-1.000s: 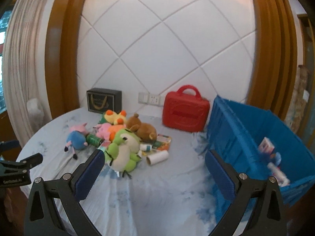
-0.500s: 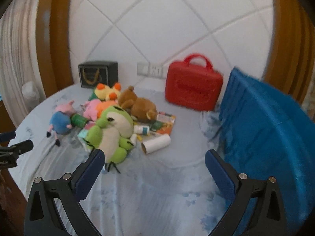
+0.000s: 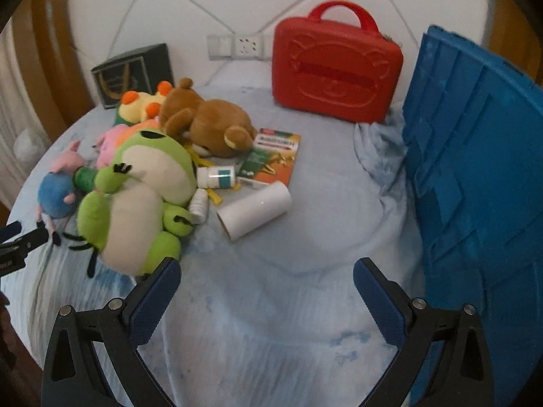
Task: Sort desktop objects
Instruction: 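Grasp the pink tissue box with the left tool while the right tool grasps the white paper roll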
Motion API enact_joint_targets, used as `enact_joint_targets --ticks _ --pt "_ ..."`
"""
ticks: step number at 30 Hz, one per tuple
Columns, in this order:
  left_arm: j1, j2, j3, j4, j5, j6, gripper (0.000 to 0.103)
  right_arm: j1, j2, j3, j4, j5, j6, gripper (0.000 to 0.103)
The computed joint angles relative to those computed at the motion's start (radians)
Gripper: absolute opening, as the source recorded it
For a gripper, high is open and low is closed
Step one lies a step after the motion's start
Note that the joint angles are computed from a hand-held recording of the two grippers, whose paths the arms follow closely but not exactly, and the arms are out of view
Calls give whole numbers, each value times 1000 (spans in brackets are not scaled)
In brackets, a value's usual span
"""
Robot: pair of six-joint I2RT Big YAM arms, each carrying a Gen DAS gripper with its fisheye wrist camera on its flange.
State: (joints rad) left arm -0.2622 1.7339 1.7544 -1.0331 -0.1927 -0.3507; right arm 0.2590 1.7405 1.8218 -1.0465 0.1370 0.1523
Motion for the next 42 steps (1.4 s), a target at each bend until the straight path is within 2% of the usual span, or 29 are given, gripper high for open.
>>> enact_joint_targets --ticks 3,8,12,15,17,19,22,24,26,28,29,31,32,34,36,38,42 --pt "21 73 78 -20 31 48 102 -1 61 69 -62 36 48 103" --pt "51 183 184 -57 67 101 102 -6 145 169 -129 42 110 103" --pt "58 270 277 -103 144 156 102 -4 236 275 -193 50 132 103" --pt "71 323 339 -129 203 136 102 -6 308 359 -238 46 156 103" --pt "83 361 392 -161 239 160 102 -9 367 433 -269 27 178 103" --pt "86 369 407 -168 204 207 102 -15 429 516 -300 -8 207 103" --pt "87 368 404 -173 148 251 96 -27 503 611 -328 -62 259 103" --pt "84 374 411 -180 154 253 94 -34 555 681 -363 -88 282 103" --pt "80 379 413 -180 211 249 82 -43 608 752 -404 -96 296 103" --pt "73 394 424 -190 243 239 74 -49 647 801 -432 -106 307 103" --pt "73 404 434 -198 260 234 65 -51 660 816 -440 -110 310 103" --pt "71 429 465 -232 284 218 54 -53 680 841 -457 -122 293 102" --pt "70 435 471 -237 296 214 48 -55 678 836 -454 -134 279 98" --pt "64 438 474 -237 290 206 48 -54 674 829 -465 -131 250 87" --pt "55 438 472 -229 276 209 47 -52 667 816 -477 -98 238 60" --pt "48 435 464 -215 245 213 47 -52 637 759 -458 -69 234 46" --pt "40 445 481 -219 122 227 47 -58 622 734 -441 -63 224 47"
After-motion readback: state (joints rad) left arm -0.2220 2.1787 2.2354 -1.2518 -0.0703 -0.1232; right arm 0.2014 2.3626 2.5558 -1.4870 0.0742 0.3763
